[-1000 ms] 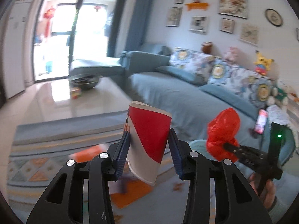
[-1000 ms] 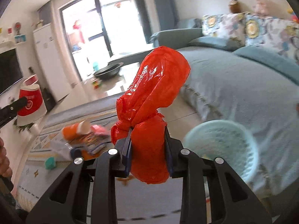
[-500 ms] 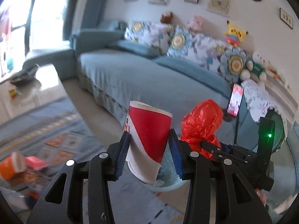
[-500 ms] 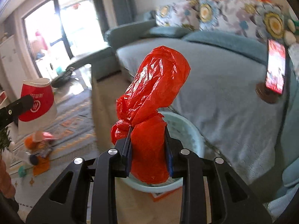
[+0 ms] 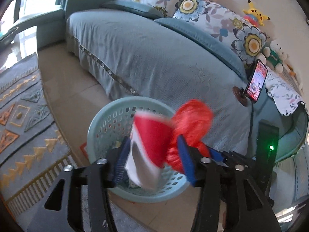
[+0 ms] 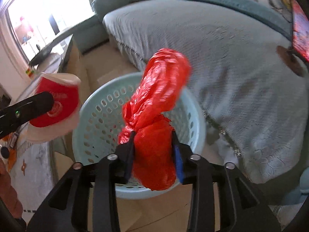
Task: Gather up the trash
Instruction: 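Carry the paper cup and red bag to the green basket and release both, then grasp the green sponge with the left gripper while the right gripper grasps the card box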
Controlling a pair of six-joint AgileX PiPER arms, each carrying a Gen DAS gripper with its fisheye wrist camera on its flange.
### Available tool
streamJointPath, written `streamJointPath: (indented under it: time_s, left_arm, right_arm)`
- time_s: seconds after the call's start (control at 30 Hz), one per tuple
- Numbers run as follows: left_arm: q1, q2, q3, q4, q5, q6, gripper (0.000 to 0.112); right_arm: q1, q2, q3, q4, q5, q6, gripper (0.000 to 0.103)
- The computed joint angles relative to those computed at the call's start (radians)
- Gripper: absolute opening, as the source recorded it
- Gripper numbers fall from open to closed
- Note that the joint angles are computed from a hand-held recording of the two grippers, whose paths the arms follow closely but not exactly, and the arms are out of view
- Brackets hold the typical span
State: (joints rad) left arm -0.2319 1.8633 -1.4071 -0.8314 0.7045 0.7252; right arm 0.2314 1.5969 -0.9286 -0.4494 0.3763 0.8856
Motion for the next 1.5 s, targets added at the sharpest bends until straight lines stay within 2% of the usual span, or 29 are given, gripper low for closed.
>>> streamJointPath:
  time_s: [0.07,0.2,0.3,0.47,0.57,0.67,0.83,0.97,1.1,1.27,1.3,1.4,1.5]
  left_arm:
    - [0.014,-0.023,0.032,-0.014,-0.018,0.02,0.072]
    - [0.065,-0.068,0.055,-0.041,0.014,0.039,0.073]
    - [0.118,-0.123,0.085,-0.071,0.047,0.061,0.073]
    - [0.231,-0.265,0.159,-0.146,0.108,0.13,0.073]
    - [0.333,-0.367,0.203,-0.165,0.154,0.178,0.073]
    - [0.495,-0.477,0.248,-0.166,0.22,0.25,0.073]
    - [0.82,-0.539,0.263,-0.179,0.334,0.356,0.073]
    - [1.033,-0.48,0.218,-0.167,0.409,0.418,0.073]
    - [1.183,-0.332,0.113,-0.112,0.468,0.419,0.073]
    - [1.231,-0.167,0.036,-0.005,0.468,0.466,0.073]
    - [1.242,-0.129,0.022,0.0,0.471,0.477,0.073]
    - [1.256,-0.053,0.003,0.01,0.456,0.486,0.073]
    - [1.251,-0.016,0.007,0.006,0.446,0.526,0.073]
  right_arm:
    - [0.015,-0.013,0.014,-0.052,-0.016,0.062,0.063]
    - [0.038,-0.048,0.034,-0.054,-0.016,0.09,0.063]
    - [0.075,-0.094,0.037,-0.077,0.017,0.121,0.063]
    - [0.211,-0.185,0.005,-0.222,0.119,0.256,0.063]
    - [0.313,-0.21,-0.054,-0.293,0.182,0.309,0.063]
    - [0.411,-0.213,-0.111,-0.353,0.227,0.349,0.063]
    - [0.566,-0.141,-0.244,-0.39,0.254,0.361,0.063]
    - [0.638,-0.019,-0.395,-0.336,0.251,0.281,0.063]
    - [0.693,0.153,-0.596,-0.273,0.264,0.17,0.063]
    - [0.692,0.403,-0.89,-0.094,0.301,-0.076,0.061]
    - [0.687,0.447,-0.943,-0.06,0.317,-0.117,0.058]
    - [0.669,0.592,-1.13,0.045,0.379,-0.241,0.058]
    - [0.655,0.686,-1.252,0.093,0.422,-0.295,0.058]
